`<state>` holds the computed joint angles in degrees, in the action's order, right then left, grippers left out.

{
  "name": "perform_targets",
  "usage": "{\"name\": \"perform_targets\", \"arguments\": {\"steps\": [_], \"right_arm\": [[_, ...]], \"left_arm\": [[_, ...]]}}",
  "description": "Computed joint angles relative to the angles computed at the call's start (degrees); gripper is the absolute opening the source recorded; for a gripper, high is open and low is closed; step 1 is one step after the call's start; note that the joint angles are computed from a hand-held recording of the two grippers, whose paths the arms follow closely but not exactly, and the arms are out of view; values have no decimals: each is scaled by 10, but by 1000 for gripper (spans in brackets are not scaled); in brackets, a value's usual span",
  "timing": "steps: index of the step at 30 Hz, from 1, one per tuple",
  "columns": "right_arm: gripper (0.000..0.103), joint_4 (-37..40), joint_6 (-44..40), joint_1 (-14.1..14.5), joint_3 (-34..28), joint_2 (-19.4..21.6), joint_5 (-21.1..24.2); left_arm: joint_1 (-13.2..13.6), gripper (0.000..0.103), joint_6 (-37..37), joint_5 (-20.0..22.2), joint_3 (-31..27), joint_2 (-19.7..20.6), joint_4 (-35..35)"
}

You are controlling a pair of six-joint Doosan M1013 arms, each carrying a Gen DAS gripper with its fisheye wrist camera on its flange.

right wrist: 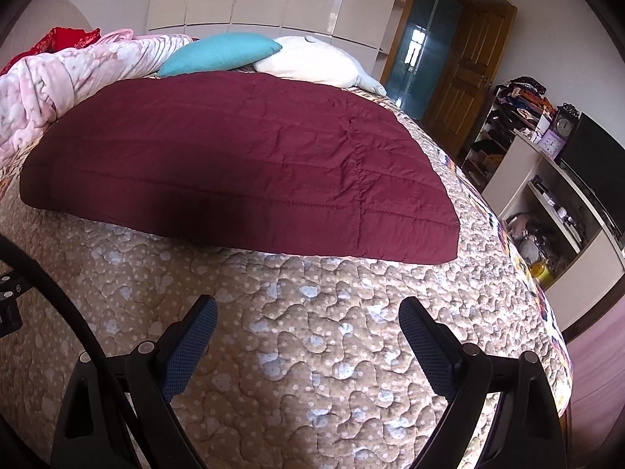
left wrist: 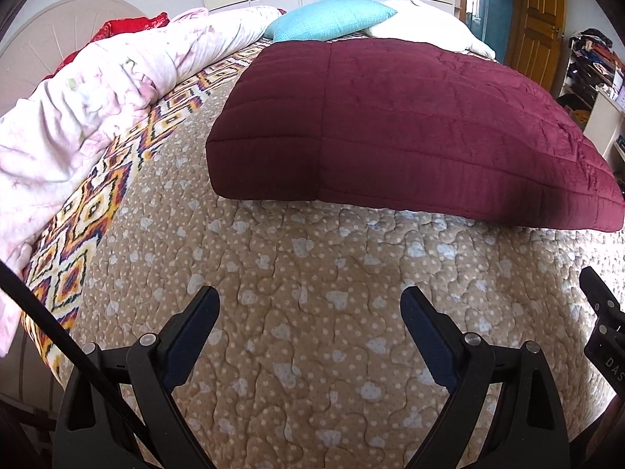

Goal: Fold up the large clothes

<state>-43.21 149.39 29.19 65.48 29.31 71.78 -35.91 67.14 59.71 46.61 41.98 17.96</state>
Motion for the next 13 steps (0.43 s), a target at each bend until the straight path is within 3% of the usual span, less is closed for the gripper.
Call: {"name": "perform_targets", "arguments": {"steps": [13], "right_arm": [[96,3,-12,3,-11,6,-6]], "left_arm": [[1,93,-3,-7,3,-2,9]]}}
